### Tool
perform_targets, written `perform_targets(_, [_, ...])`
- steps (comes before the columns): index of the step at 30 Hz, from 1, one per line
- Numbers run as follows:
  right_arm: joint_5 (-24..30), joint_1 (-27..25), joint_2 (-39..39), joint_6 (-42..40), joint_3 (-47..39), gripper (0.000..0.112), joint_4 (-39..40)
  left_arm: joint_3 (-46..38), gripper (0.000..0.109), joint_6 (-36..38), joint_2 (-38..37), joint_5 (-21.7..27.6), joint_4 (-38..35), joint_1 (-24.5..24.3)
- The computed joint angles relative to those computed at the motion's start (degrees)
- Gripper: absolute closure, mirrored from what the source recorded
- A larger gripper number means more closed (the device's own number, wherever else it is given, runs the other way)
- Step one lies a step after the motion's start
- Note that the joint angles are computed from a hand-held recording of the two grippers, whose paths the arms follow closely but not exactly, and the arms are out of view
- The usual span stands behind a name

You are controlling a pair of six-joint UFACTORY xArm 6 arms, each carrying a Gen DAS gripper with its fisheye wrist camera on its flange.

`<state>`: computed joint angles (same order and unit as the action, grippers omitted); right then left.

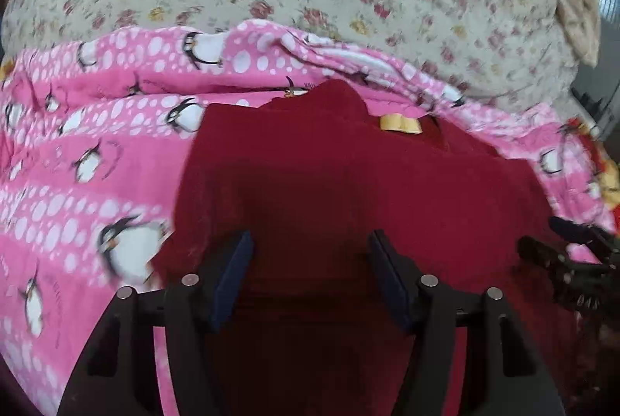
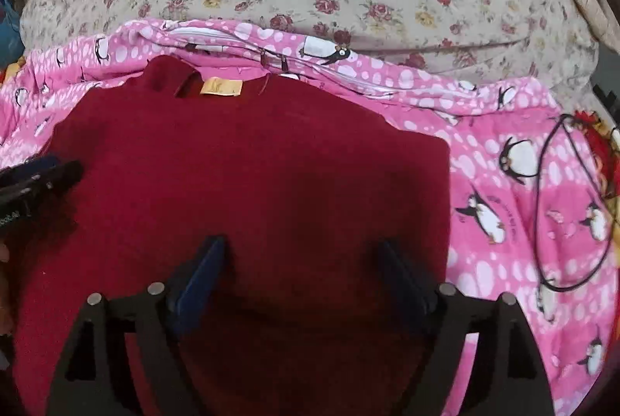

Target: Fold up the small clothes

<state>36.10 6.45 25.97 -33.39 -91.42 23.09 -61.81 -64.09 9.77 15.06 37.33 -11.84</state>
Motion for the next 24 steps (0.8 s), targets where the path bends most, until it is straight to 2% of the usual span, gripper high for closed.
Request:
perform_targets(2, [0.5, -1.3, -4.5, -5.9, 4.2, 0.03, 10.8, 6.1, 0.062, 0.3, -6.4, -2.9, -0.6, 0.8])
perform_targets(4, [1.7, -2.4, -9.9, -12.3, 9.3, 0.03, 19.1, 11.8, 0.062, -1.3, -13.3, -3.8, 2.6, 1.5])
perform_targets(6, [2.0, -3.5, -16.4, -18.7, 15.9, 0.03, 25.1, 18.8, 0.06, -4.1, -21.9, -2.7, 6.2, 1.8])
perform_targets(9, [5.3, -6.9, -25.1, -29.0, 25.0, 0.03, 32.8, 28.9, 0.06, -1.2, -33.0, 0.0, 2.0, 0.5])
perform_targets(12, [10.6, -12.0, -31.4, -35.9, 31.7, 0.03, 37.3, 37.6, 0.06, -4.1, -42.2, 2.7, 1.6, -2.7])
perform_targets(15, [16.0, -17.8, -36.0, -39.9, 37.5, 0.03, 38.8, 44.9, 0.06, -10.4, -49.3, 4.5, 3.0, -7.8])
perform_targets(17, [17.1, -20.6, -38.4, -39.4, 41.4, 0.03, 36.4, 48.6, 0.06, -15.1, -52.0, 4.7, 3.8, -11.6])
perform_targets(19, [18.3, -22.7, -40.2, -38.5, 44.5, 0.03, 34.7, 50.5, 0.06, -19.7, -51.9, 3.8, 4.9, -14.6])
perform_targets(22, [20.4, -24.9, -42.4, -36.1, 48.0, 0.03, 31.3, 51.3, 0.06, -26.7, -49.2, -0.4, 8.7, -15.4])
perform_targets(24, [19.6, -25.3, -44.1, -33.4, 50.6, 0.03, 29.1, 50.6, 0.06, -29.7, -48.7, 0.7, 11.2, -16.3])
